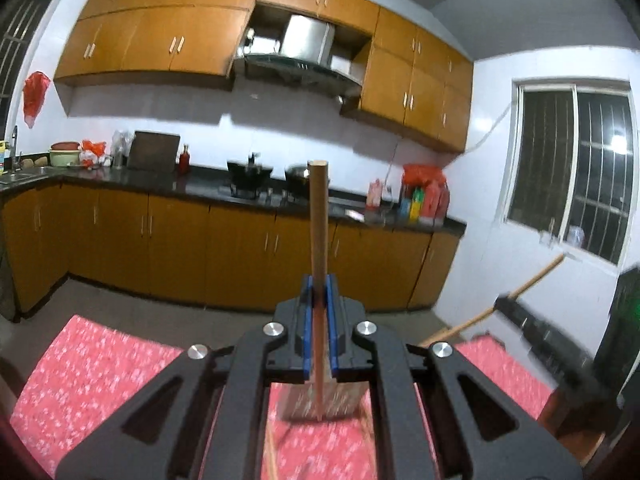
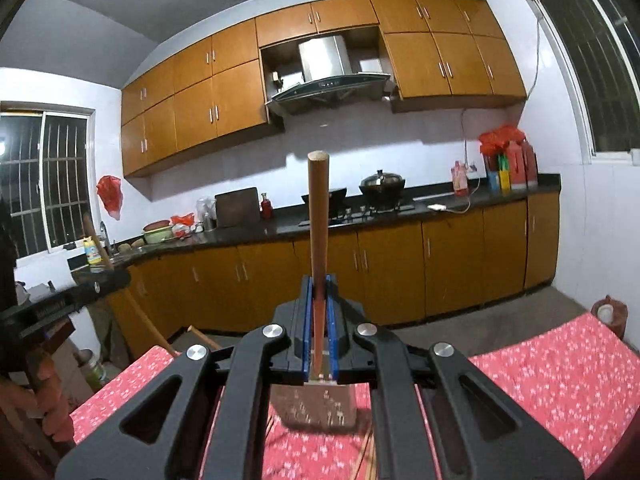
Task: Organize utensils
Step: 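Open the left tool over the holder while the right tool releases its chopstick into it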
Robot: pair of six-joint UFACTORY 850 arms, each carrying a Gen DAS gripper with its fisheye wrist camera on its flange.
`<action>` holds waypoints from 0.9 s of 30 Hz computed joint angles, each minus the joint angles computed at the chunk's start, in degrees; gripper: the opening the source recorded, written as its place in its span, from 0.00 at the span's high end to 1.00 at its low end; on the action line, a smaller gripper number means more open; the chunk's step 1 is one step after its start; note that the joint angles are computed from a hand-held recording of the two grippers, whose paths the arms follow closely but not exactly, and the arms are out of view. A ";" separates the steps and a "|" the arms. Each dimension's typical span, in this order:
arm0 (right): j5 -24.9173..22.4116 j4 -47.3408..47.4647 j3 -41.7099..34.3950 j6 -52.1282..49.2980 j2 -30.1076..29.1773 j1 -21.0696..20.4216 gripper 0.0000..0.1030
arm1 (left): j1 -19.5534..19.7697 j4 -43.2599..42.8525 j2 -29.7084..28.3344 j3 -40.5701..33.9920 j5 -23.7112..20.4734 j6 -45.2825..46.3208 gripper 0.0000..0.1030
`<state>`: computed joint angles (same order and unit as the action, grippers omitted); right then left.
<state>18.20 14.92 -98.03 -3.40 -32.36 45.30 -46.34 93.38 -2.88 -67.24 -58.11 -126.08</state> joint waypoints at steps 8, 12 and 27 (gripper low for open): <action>-5.67 11.01 -8.31 -10.17 -6.48 -0.07 0.93 | 3.11 3.73 -5.06 -4.20 -3.83 -4.77 0.93; -7.73 14.36 -9.90 -13.03 -7.98 -0.33 0.93 | 4.81 4.93 -7.33 -4.78 -3.55 -6.61 0.93; -12.78 30.56 -14.42 -29.54 -10.99 -0.09 0.88 | 7.84 2.38 -10.67 -6.17 4.02 -3.84 0.85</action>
